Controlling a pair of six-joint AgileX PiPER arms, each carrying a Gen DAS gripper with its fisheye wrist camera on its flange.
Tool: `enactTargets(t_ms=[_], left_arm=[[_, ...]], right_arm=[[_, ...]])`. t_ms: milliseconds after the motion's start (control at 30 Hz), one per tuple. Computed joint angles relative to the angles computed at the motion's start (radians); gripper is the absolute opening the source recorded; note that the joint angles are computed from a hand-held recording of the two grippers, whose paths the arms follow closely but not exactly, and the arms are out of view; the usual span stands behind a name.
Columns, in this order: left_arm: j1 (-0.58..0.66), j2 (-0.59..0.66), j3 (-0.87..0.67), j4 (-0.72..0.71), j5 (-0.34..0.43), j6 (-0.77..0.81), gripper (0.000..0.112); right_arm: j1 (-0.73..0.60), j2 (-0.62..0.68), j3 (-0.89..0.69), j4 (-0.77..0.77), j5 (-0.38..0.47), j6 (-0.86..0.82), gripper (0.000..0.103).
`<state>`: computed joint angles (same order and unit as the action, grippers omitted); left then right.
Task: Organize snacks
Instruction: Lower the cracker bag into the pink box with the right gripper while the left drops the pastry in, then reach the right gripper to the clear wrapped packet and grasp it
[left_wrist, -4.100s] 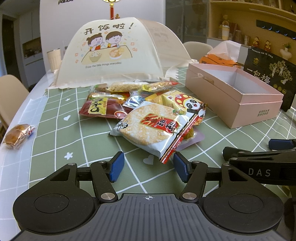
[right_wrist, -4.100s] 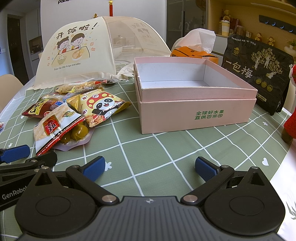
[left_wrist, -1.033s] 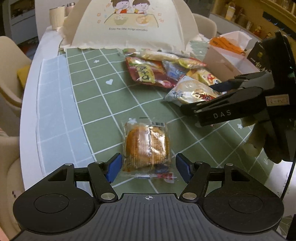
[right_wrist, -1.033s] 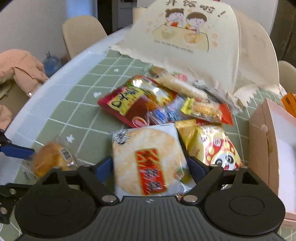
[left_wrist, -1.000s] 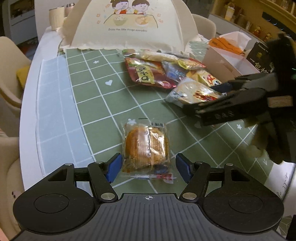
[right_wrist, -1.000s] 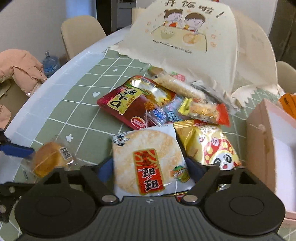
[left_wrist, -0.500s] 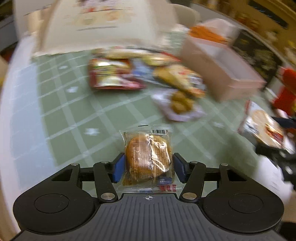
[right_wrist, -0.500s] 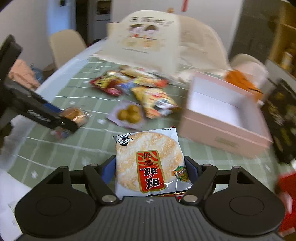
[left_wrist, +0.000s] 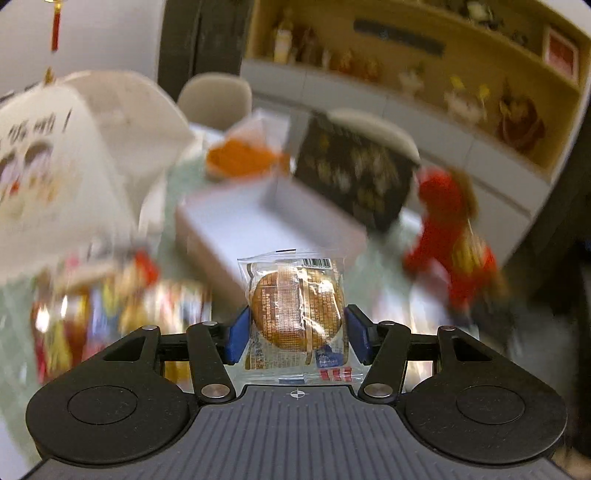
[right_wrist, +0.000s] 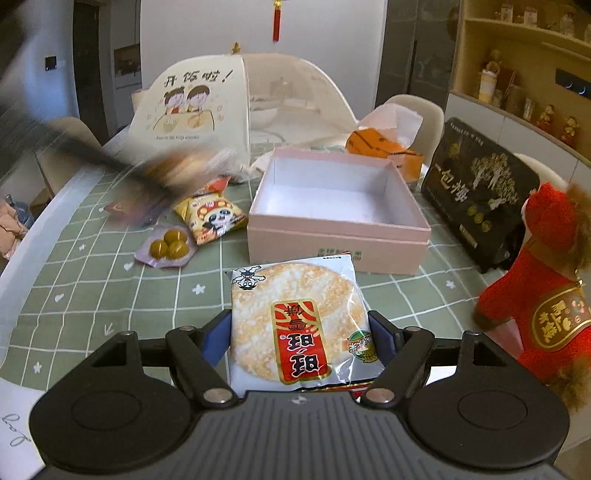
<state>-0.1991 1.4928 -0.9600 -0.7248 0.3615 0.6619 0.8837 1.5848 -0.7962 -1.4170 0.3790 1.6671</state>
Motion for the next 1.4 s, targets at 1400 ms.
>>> enactTargets(t_ms=[1400], left_arm=[[0.409, 0.009, 0.394, -0.632, 0.035, 0.407, 0.059]], right_arm=[[-0.204, 0.409, -0.661, 1.048, 0.049, -0.994, 0.079]])
